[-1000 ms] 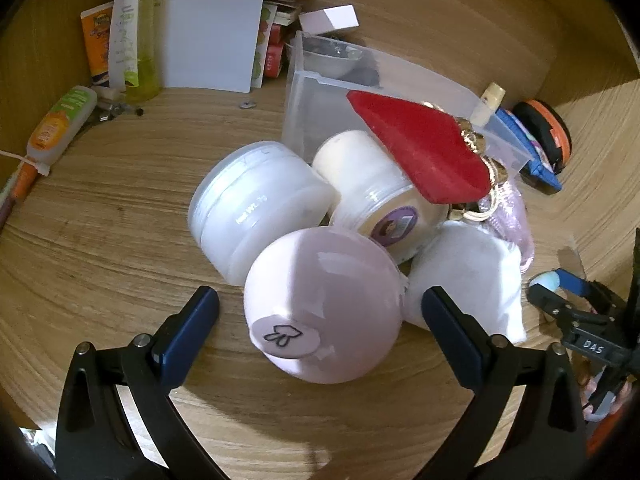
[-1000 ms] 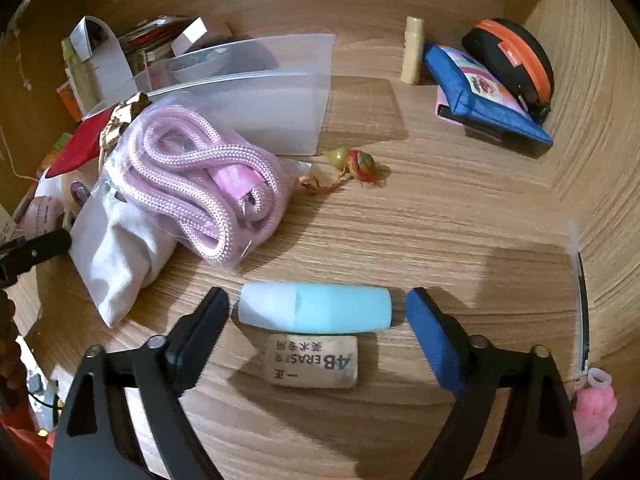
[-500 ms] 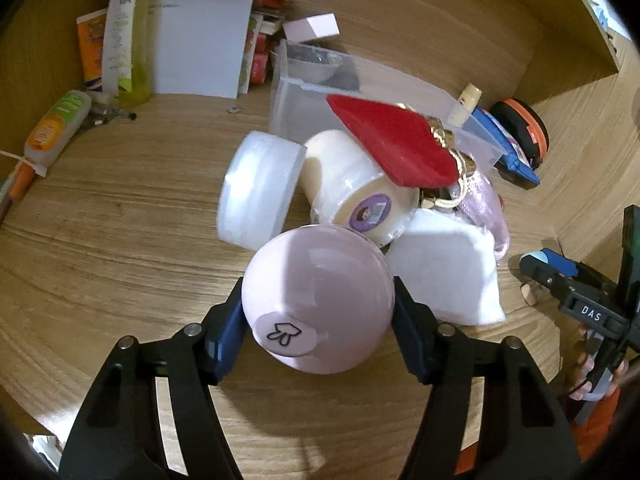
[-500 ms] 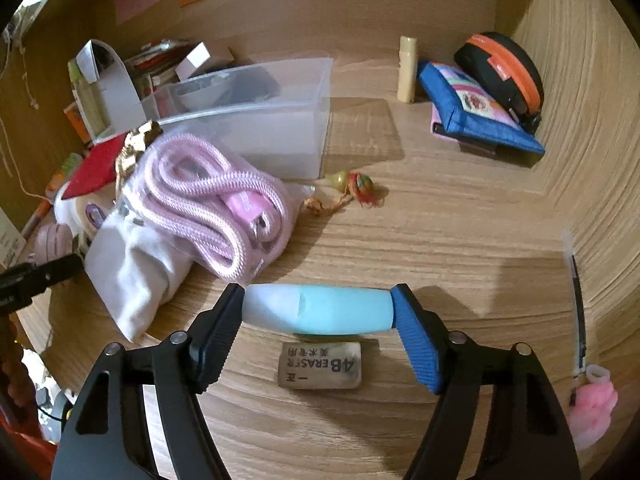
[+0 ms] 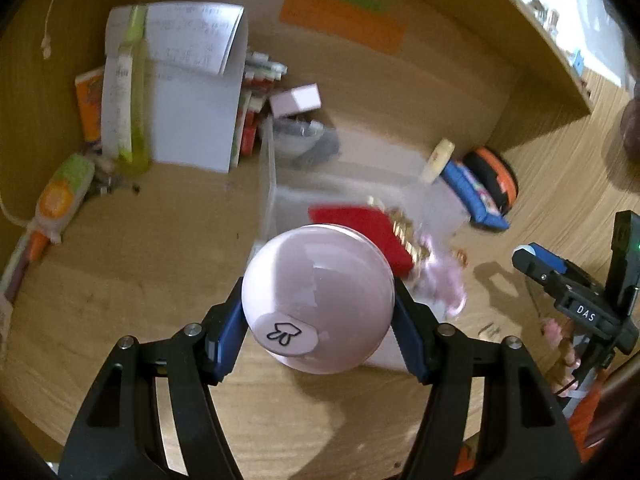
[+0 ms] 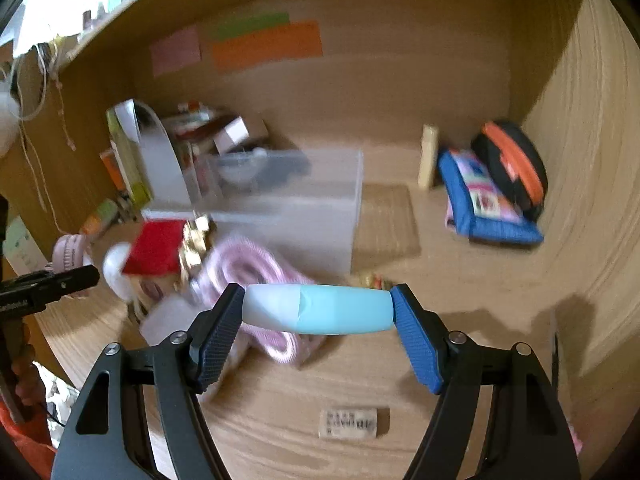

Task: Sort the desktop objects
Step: 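Carry the pink jar and light-blue stick into the clear box and release both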

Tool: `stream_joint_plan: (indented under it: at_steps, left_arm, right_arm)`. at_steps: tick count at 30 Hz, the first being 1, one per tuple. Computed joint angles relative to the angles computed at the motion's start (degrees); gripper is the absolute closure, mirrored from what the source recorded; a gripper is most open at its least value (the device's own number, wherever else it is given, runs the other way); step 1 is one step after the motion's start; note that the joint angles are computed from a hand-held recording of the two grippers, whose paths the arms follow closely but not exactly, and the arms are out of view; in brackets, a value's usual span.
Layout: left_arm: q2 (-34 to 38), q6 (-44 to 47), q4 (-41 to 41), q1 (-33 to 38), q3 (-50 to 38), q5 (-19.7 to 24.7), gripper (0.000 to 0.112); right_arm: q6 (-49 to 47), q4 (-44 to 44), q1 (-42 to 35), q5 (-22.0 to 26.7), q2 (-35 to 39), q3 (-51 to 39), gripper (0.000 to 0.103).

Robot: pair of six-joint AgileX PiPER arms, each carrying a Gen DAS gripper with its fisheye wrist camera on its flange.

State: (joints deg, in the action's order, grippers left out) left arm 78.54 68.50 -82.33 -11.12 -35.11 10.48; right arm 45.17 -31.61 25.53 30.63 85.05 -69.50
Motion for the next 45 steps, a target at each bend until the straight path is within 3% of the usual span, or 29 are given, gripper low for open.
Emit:
stream_joint_plan:
  at_steps: [3, 7, 12, 18, 23, 34, 40, 45]
  left_arm:
    - [-0.6, -4.2, 5.0, 1.8, -3.0, 1.8, 0.047]
    - [-0.9, -13.6, 13.8, 1.1, -7.0, -2.6, 0.047]
    - [3.8, -16.4, 18.1, 4.0, -14.9, 3.4, 0.047]
    - [9.3, -29.2, 31.7, 2.6, -22.2, 1.5, 0.047]
    - [15.3, -35.2, 38.4, 2.5, -28.4, 3.4, 0.047]
    - [29.2, -55.0, 61.4, 0.1, -43.1, 11.4, 0.047]
    - [37.5, -54.0, 62.1, -0.2, -54.0, 22.4, 0.047]
    - [40.8, -53.4, 64.2, -1.9, -58.3, 26.1, 0.047]
  right_arm:
    - [2.0, -3.6, 0.7, 0.6, 0.9, -2.9, 0.032]
    - [0.9, -5.3, 1.1, 0.7, 2.4, -7.0, 0.032]
    - [-6.9, 0.5, -1.0, -1.7, 5.1, -12.6, 0.032]
    - [-11.2, 3.4, -1.3, 0.2, 10.2, -21.1, 0.032]
    - [-15.7, 7.4, -1.4, 3.8, 16.5, -30.4, 0.032]
    - [-26.0, 18.8, -4.5, 14.9, 32.5, -50.7, 0.032]
    - [-29.0, 24.1, -6.9, 21.0, 38.9, -57.6, 0.032]
    - [-29.3, 24.1, -7.1, 23.3, 40.9, -59.6, 0.032]
